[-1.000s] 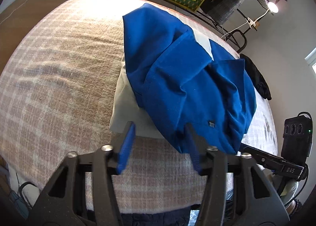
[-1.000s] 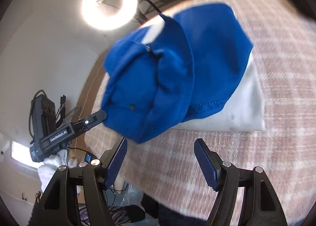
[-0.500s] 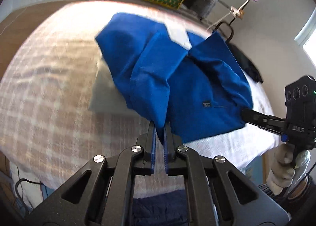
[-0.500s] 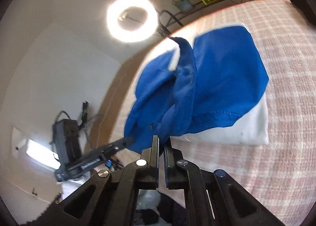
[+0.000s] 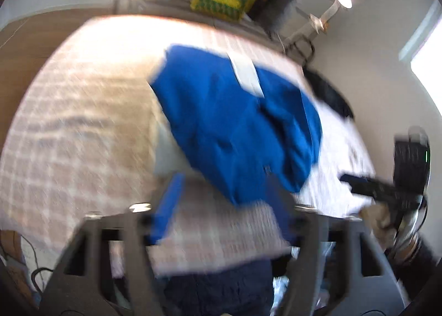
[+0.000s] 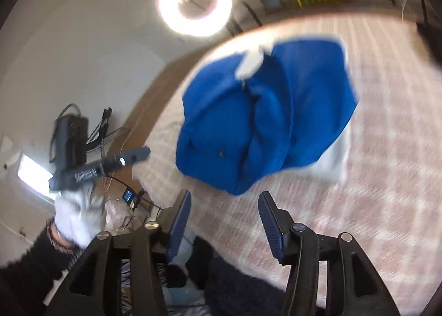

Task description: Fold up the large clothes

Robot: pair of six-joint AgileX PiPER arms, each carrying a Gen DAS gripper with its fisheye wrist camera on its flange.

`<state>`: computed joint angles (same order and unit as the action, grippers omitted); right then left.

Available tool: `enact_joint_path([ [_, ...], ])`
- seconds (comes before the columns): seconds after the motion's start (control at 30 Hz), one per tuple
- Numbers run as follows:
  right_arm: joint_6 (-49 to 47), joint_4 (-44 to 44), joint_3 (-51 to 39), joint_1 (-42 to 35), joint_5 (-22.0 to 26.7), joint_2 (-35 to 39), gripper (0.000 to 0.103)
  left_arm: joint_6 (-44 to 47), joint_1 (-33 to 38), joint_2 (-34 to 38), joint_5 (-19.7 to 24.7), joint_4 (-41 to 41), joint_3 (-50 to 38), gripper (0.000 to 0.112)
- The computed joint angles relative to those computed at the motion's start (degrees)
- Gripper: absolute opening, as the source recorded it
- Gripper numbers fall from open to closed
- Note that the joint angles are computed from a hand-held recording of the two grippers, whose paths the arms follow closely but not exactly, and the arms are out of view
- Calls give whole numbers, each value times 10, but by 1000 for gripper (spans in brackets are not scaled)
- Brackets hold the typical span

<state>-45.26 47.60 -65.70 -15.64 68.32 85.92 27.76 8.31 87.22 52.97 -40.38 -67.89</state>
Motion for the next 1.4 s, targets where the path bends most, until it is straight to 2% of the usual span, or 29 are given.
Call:
enact_joint_path([
  [0.1,6,32,-8,-51,-28,21,77,1,54,78,27,-55,-77,70],
  [0.17,29,46,-28,-69,-45,59,78,-29,64,133,21,-66,-124,71],
  [0.23,56,44,-48,-73,-67,90,78,-59,67,201,34,-80,-187,71],
  [0.33,85,73,-88,-91,-39,152,78,-93,70,286,79,-109,-261,71],
  [0.43,94,86,-120,-79,-30,189,76,-92,63,315,82,-124,-283,70],
  [0.47,89,80,-126,-74,-29,196,72,-89,63,320,86,-130,-288,68],
  [0.5,84,77,-127,-69,-28,199,67,-83,65,326,90,-145,-292,44],
  [0.53,83,76,-137,-64,-23,208,61,-88,66,330,93,-143,-297,11],
  [0.57,87,76,-151,-58,-11,221,42,-99,64,340,94,-130,-310,4],
  [0.6,93,74,-163,-58,2,231,20,-94,66,336,87,-135,-300,4],
  [0.67,107,68,-161,-50,-3,230,3,-76,61,323,61,-134,-270,4],
  [0.77,97,49,-147,-50,-11,222,1,-76,49,314,34,-92,-230,2],
  [0.83,114,15,-144,-41,-29,237,0,-67,50,319,30,-93,-215,2],
  [0.93,120,4,-143,-44,-21,229,0,-79,40,305,20,-56,-222,2],
  [0.97,122,-12,-151,-41,-16,222,4,-84,36,294,14,-37,-224,2],
  [1.03,147,-59,-173,-38,-8,204,21,-99,27,271,-9,18,-229,2],
  [1.07,148,-79,-179,-37,-12,186,38,-104,26,257,-21,31,-225,2],
  [1.1,143,-96,-184,-31,-24,167,42,-103,29,249,-22,34,-227,2],
  [1.17,122,-126,-198,-22,-52,136,42,-98,29,231,-24,30,-233,2],
  [1.23,92,-107,-225,-19,-64,136,42,-103,15,228,-29,45,-255,2],
  [1.3,89,-90,-274,-9,-74,166,42,-125,-10,243,-29,71,-300,2],
  [1.4,105,-77,-354,17,-81,230,42,-175,-53,301,-1,113,-405,2],
])
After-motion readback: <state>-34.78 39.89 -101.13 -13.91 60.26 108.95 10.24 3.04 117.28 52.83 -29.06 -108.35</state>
